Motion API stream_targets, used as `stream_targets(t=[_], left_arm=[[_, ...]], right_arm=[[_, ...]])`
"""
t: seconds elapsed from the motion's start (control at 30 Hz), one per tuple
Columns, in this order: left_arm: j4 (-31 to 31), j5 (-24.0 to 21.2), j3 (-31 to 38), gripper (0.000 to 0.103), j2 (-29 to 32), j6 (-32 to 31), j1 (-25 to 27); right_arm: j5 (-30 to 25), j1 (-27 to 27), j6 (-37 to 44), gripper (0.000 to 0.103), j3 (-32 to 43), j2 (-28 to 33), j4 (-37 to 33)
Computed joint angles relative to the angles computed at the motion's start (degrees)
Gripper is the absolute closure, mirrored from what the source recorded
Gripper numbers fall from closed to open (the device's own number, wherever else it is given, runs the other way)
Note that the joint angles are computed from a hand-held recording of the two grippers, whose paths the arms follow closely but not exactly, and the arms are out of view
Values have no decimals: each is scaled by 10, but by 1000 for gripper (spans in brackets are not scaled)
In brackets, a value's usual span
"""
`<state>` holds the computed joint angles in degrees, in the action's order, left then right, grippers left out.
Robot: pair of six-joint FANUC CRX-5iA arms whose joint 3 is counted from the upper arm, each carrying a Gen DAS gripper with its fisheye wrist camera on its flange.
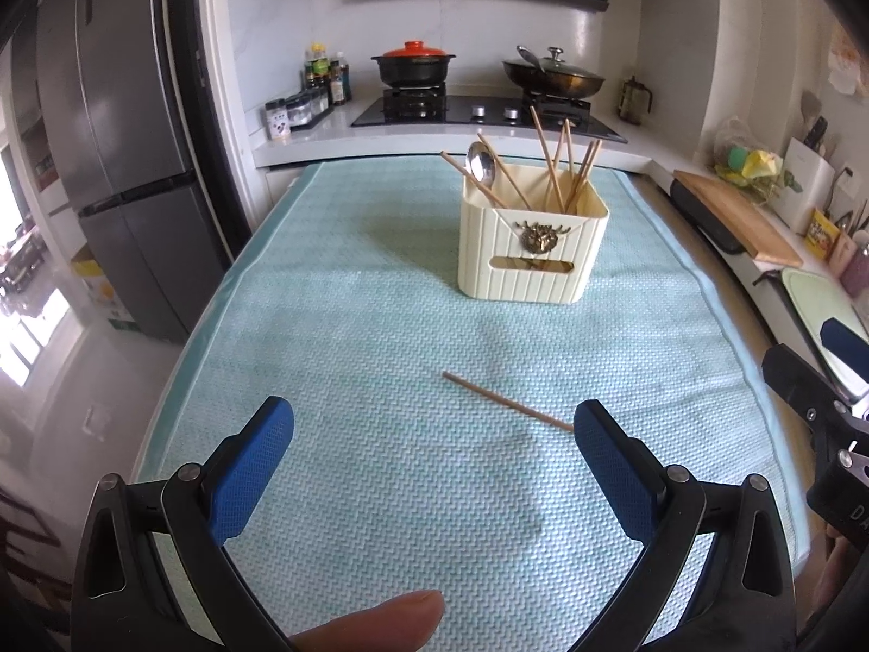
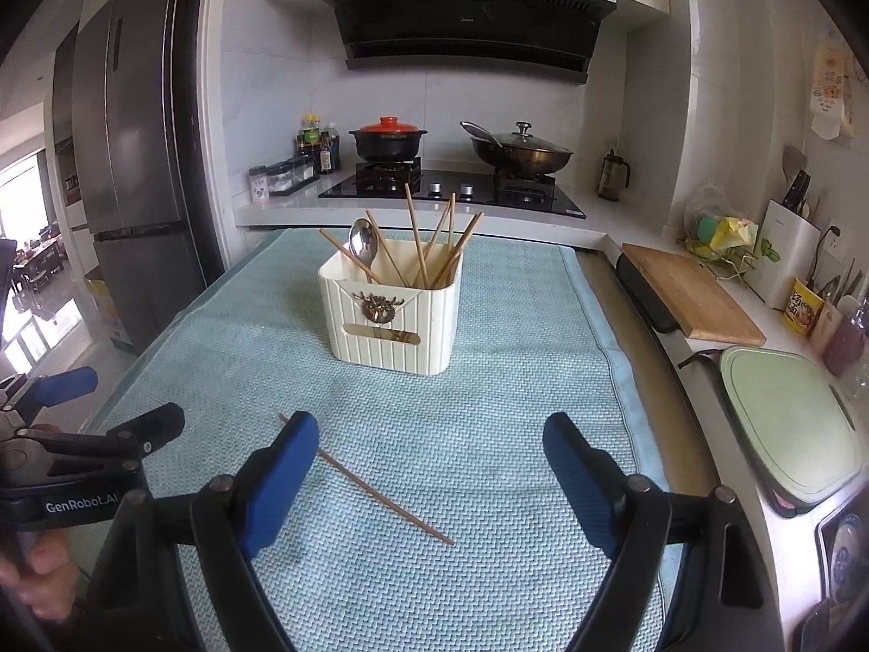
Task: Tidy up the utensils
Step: 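Move the open right tool down to the fallen chopstick on the towel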
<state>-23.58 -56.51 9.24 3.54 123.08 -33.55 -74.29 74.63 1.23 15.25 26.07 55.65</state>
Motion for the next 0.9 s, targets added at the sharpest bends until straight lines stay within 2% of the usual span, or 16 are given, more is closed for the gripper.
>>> stream_targets(t=[0.2, 0.33, 0.43, 0.5, 0.63, 0.77, 0.83, 0.87, 0.9], left_arm=[[-9, -6, 6, 0, 4, 8, -1], [57, -6, -5, 0, 13, -13, 30], [95, -29, -8, 0, 30, -29, 53], [104, -38, -11, 0, 40, -39, 61], [108, -30, -28, 1, 45, -44, 72], [94, -34, -28, 1, 50, -33, 75], [100, -28, -35, 1, 47, -34, 80], [102, -25, -40, 1, 44, -33, 83], [105, -21, -46, 1, 41, -32, 87]], right_arm=[[1, 0, 0, 16, -2, -2, 11], [7, -2, 1, 16, -9, -5, 5], [11, -6, -1, 16, -26, -13, -3], [40, -13, -1, 16, -53, -28, -10], [135, -46, 107, 16, -61, -28, -111], [179, -86, 285, 17, 15, 29, -241], [168, -105, 389, 31, 87, 74, -310], [145, -113, 433, 48, 132, 102, -333], [122, -119, 471, 58, 174, 129, -352]])
